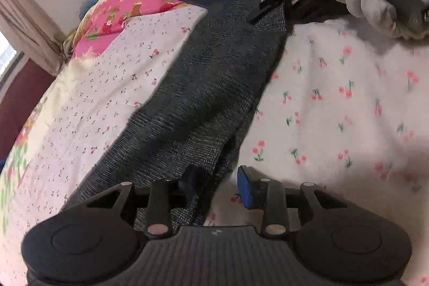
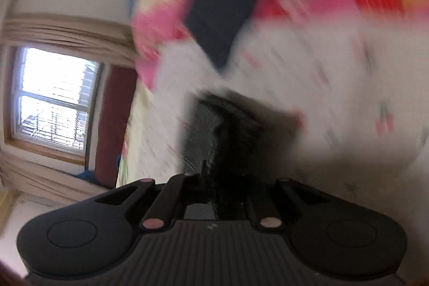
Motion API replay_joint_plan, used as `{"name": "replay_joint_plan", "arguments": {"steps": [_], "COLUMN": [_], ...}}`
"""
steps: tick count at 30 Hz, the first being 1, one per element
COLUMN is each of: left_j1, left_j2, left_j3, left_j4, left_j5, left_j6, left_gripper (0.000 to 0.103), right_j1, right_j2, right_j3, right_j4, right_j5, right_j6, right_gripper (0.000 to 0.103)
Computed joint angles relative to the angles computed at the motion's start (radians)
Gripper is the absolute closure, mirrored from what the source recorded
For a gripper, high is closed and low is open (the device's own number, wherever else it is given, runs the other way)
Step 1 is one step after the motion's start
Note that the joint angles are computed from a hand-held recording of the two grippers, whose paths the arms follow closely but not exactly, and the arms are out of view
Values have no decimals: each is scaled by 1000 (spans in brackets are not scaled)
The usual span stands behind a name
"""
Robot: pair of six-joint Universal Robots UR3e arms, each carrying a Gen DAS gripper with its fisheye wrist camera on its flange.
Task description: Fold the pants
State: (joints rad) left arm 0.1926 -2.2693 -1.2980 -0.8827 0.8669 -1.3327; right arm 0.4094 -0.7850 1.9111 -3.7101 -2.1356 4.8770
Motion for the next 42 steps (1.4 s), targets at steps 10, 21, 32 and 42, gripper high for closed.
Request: {"name": "replay_joint_plan", "arguments": {"steps": [10, 21, 32, 42], "left_j1": [-7, -46, 13, -45], "left_j2": [6, -89, -134, -198], "left_j3": [46, 230, 420, 414], "left_j4": [-56, -217, -446, -346], "left_j5": [-66, 66, -109, 7], "left_j6": [-84, -87, -152, -182], "left_gripper": [54, 40, 40, 33], "right_j1": [-72, -2, -76, -75], "right_j2": [-16, -107, 40, -104], "right_j3": [-87, -77, -95, -125], "right_j4": [45, 224, -22, 180], "right_j5": [123, 29, 89, 18], "right_j6": [-121, -81, -126, -223], "right_gripper": [96, 96, 56, 98]}}
